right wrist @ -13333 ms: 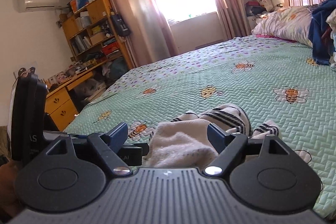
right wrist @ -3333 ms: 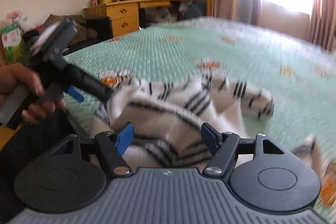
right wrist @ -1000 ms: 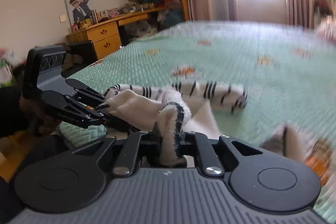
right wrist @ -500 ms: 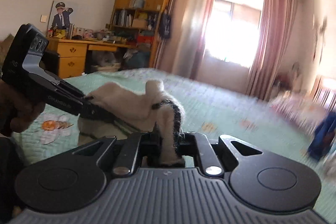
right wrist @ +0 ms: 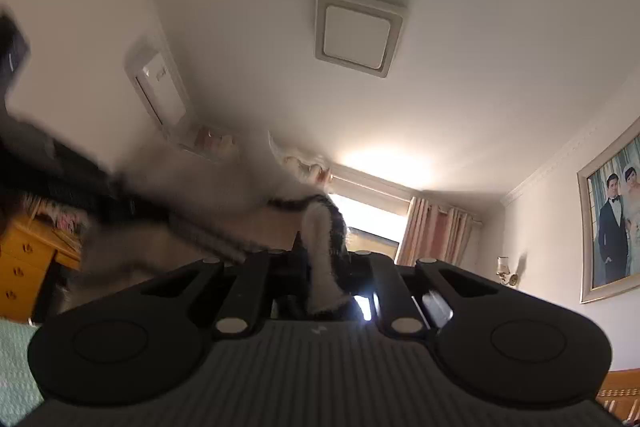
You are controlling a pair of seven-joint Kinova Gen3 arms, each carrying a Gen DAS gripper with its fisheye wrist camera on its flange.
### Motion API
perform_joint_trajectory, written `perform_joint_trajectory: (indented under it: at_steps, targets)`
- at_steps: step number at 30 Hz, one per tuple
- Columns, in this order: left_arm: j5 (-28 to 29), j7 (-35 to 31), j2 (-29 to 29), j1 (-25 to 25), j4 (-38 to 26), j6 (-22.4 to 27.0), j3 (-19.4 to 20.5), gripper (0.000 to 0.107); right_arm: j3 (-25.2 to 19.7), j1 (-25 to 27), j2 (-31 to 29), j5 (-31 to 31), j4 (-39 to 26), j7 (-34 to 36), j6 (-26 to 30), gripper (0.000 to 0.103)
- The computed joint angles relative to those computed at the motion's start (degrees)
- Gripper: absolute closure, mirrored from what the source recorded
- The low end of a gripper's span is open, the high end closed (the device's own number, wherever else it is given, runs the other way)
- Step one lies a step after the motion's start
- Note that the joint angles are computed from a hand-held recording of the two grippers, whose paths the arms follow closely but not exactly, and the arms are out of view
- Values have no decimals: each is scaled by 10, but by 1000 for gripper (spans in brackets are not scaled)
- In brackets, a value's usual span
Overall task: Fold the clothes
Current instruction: 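Lift the sweater high with both grippers, holding it up to hang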
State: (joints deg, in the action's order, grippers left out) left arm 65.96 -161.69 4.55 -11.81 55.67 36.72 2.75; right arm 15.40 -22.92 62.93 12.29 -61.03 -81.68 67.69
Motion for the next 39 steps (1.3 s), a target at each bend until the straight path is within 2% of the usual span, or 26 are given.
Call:
perform_joint_trajectory:
  at_steps: [3,6,8,10,12,13,15,16,17,18,19,21,24,27,30,31,32,34,36,39]
  targets:
    - [-24,5,-22,37,74,-13,-30,92,-26,6,4,-28,2,-7,70,91]
    - [-49,65,-26,95,96,6,-96,92,9,44,-3,-87,-15,-71,110,92]
    - [-58,75,-31,128,101,-1,-128,92,34,61,1,-105,-30,-91,99,103]
    - [-61,81,-27,123,75,28,-134,92,47,61,-3,-102,-33,-84,89,103]
    - [-82,81,-16,128,55,48,-138,92,17,43,-23,-118,7,-56,111,103]
    - [-88,67,-14,124,60,45,-128,92,-1,33,-33,-123,28,-44,123,101]
    - [-75,21,-22,109,99,36,-112,92,-19,33,-34,-153,39,-47,166,82]
    - [-57,-2,-28,98,123,40,-107,92,-26,42,-24,-177,29,-53,189,62]
    - [-33,-25,-37,87,149,53,-106,92,-39,51,-9,-200,7,-60,213,35]
    - [-10,-49,-46,82,176,74,-117,92,-43,63,9,-223,-19,-58,236,21]
    - [13,-72,-53,85,202,97,-137,92,-47,75,28,-247,-46,-48,259,13]
    - [57,-119,-66,100,255,144,-190,92,-50,89,68,-291,-99,-57,306,13]
    - [109,-181,-77,72,325,209,-223,92,-98,75,126,-307,-153,-65,362,13]
    - [107,-187,-73,48,348,256,-241,91,-131,74,158,-359,-158,-80,371,13]
    - [106,-186,-66,29,354,298,-257,91,-183,59,168,-421,-116,-73,360,13]
    - [109,-188,-64,31,356,302,-265,91,-196,52,165,-428,-95,-69,359,15]
    - [111,-188,-65,31,358,296,-264,91,-199,46,159,-431,-70,-69,358,38]
    - [105,-186,-73,17,362,258,-238,91,-194,44,144,-431,-28,-93,367,97]
    - [110,-174,-74,27,359,211,-231,91,-155,48,129,-417,-29,-107,347,98]
    - [133,-159,-63,42,316,153,-214,91,-103,51,82,-356,-10,-100,278,98]
